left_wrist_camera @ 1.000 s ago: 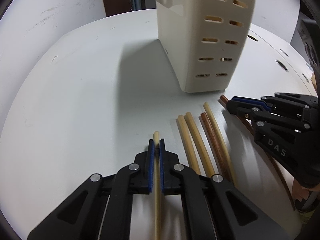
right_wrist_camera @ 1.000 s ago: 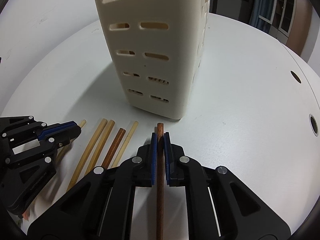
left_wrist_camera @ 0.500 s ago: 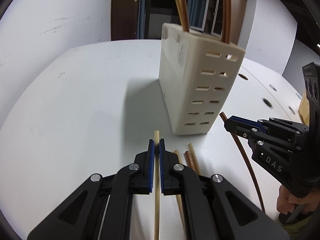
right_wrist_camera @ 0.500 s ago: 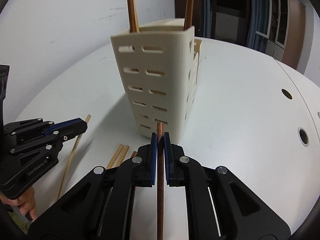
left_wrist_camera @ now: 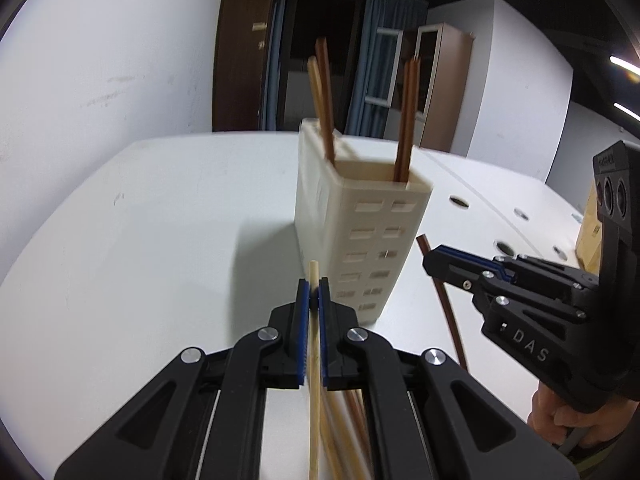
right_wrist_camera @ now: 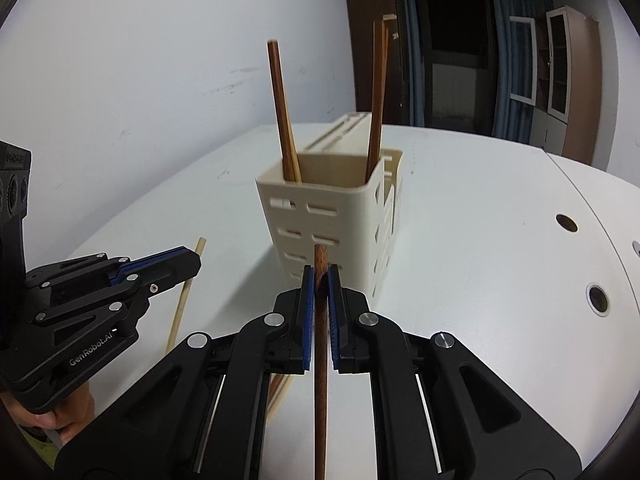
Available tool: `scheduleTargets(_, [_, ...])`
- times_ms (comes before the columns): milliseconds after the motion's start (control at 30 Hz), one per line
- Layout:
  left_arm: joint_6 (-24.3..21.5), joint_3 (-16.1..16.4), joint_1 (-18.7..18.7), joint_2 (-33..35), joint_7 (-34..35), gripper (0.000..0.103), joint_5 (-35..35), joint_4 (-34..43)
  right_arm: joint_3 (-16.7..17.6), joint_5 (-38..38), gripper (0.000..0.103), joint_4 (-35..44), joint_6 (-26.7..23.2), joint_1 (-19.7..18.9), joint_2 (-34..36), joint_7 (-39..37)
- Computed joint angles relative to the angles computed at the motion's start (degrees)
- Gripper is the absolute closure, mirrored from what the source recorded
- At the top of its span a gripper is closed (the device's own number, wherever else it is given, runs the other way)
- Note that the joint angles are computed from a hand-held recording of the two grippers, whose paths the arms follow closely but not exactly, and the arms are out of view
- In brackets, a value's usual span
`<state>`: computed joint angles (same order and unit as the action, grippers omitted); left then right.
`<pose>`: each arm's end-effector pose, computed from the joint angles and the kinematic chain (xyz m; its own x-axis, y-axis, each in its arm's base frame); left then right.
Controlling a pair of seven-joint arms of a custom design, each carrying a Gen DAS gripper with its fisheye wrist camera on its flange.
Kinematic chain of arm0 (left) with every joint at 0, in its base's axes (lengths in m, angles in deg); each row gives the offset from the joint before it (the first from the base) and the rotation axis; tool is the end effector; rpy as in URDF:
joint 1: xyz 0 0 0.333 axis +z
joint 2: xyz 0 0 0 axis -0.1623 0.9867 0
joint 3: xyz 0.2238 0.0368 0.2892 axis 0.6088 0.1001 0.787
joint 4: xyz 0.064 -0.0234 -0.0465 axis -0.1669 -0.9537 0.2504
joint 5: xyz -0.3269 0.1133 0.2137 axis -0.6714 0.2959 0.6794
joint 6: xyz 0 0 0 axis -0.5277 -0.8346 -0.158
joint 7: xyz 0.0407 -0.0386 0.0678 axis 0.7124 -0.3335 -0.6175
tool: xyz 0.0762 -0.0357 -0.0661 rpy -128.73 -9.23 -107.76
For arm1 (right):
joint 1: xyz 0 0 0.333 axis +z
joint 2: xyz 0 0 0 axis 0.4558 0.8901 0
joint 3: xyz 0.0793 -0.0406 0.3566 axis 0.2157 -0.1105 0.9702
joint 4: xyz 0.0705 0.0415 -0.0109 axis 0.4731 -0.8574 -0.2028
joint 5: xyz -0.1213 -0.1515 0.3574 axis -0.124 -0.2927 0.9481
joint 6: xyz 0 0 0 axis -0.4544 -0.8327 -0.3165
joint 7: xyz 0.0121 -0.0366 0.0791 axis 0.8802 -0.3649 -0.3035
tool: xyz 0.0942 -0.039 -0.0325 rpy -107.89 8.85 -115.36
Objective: Organize utensils
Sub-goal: 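Lift both chopsticks upright and carry them over the cream holder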
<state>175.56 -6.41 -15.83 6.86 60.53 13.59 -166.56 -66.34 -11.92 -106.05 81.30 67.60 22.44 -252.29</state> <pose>0.7298 -0.3495 0.3790 -0.6348 -0.7663 0.0995 -0.4778 0.2881 -0.8298 0.6462 0.4604 0.3951 -0.0768 -0.9909 -0.1105 -0.5441 0.1346 -0.8281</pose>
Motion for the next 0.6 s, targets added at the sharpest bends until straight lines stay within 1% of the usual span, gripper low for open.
scheduleTargets(133, [2.7,-4.6,2.6,0.3,2.1,0.099,0.8,-0.3,-1.5,-4.2,0.097,-0.8,-0.6,1.3,-1.6,3.7])
scheduleTargets(233, [4.7,-8.1,4.7,0.6,3.0,0.099,2.3,-0.8,-1.1,-6.7,0.097,-1.2,-1.3,1.0,-2.7,5.4])
scheduleTargets(400, [6.6,-10.5,5.3,1.3,2.4,0.099,5.3,0.6,0.1,-10.7,0.097,-1.0,-3.3,0.6,-4.1,7.5])
scheduleTargets(433, [6.9,-11.5,5.8,1.7,2.3,0.099,6.1,1.0,0.0,-12.2,0.097,-1.1,-3.7,0.7,-4.6,8.8])
scheduleTargets(500, [7.8,-14.4,7.3,2.6,2.3,0.099,7.8,1.2,0.5,-14.3,0.097,-1.1,-4.8,0.8,-5.3,9.9])
scheduleTargets(600, [9.6,-18.7,9.5,4.3,1.8,0.099,11.3,1.4,1.0,-18.5,0.097,-1.8,-5.9,0.4,-6.7,13.5])
